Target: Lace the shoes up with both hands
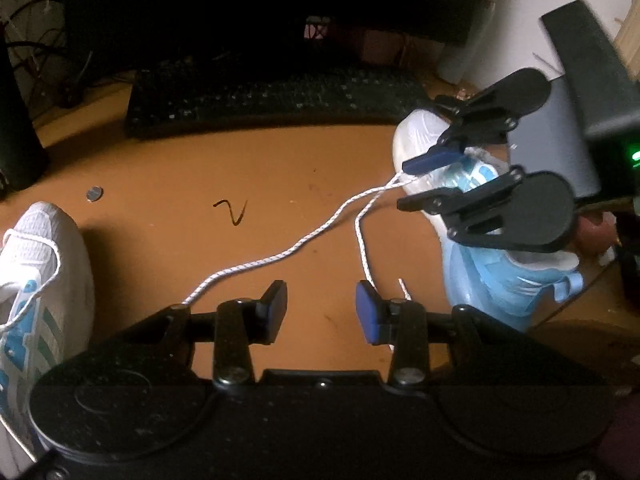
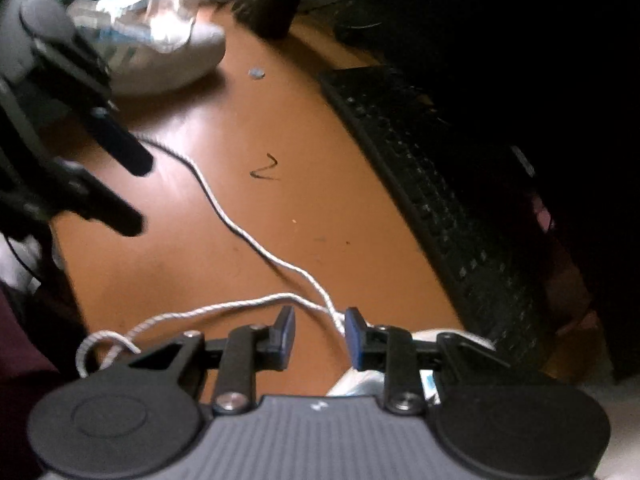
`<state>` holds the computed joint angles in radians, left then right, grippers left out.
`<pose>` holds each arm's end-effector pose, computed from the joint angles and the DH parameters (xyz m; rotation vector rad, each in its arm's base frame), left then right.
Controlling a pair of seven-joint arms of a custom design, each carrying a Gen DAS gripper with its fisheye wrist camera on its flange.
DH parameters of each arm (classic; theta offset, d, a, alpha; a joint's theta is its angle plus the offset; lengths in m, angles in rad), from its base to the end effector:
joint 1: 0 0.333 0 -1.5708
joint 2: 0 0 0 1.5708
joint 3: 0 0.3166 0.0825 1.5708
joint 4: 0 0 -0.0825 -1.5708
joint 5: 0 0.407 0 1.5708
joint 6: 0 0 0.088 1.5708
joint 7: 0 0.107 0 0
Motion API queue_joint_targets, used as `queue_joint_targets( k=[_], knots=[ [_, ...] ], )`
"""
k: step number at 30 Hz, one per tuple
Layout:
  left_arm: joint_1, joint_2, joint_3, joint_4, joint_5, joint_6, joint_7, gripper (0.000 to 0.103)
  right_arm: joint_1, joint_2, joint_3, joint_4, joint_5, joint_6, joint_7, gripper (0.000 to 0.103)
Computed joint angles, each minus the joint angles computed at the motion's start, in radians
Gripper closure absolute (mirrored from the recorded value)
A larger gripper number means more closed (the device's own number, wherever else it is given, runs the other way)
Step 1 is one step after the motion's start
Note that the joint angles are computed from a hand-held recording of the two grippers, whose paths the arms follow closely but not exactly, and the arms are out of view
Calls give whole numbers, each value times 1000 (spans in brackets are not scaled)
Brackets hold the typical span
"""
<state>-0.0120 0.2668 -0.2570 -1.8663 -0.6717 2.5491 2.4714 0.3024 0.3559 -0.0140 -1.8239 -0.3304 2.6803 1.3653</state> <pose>0.6537 -0.1602 0.4096 -1.2673 2.5803 -0.9910 0.6644 0.2085 0.3828 -2.6067 1.1261 -0.7247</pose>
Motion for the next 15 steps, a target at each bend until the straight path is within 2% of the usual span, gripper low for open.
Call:
queue_joint_targets(
  k=[3, 6, 10, 15],
  knots=[
    [7, 19, -4, 28, -18, 0, 8, 66, 17, 27, -15, 37, -49, -47, -14, 70],
    [10, 47, -5, 67, -9, -3, 6, 66, 10, 48, -2, 71, -39, -121, -66, 70],
    [13, 98, -11, 133, 21, -17, -6, 66, -8, 46, 22, 76, 18, -175, -130, 70],
    [22, 185, -38, 244, 42, -72, -11, 66, -57, 41, 73, 91, 171, -261, -279, 70]
  ],
)
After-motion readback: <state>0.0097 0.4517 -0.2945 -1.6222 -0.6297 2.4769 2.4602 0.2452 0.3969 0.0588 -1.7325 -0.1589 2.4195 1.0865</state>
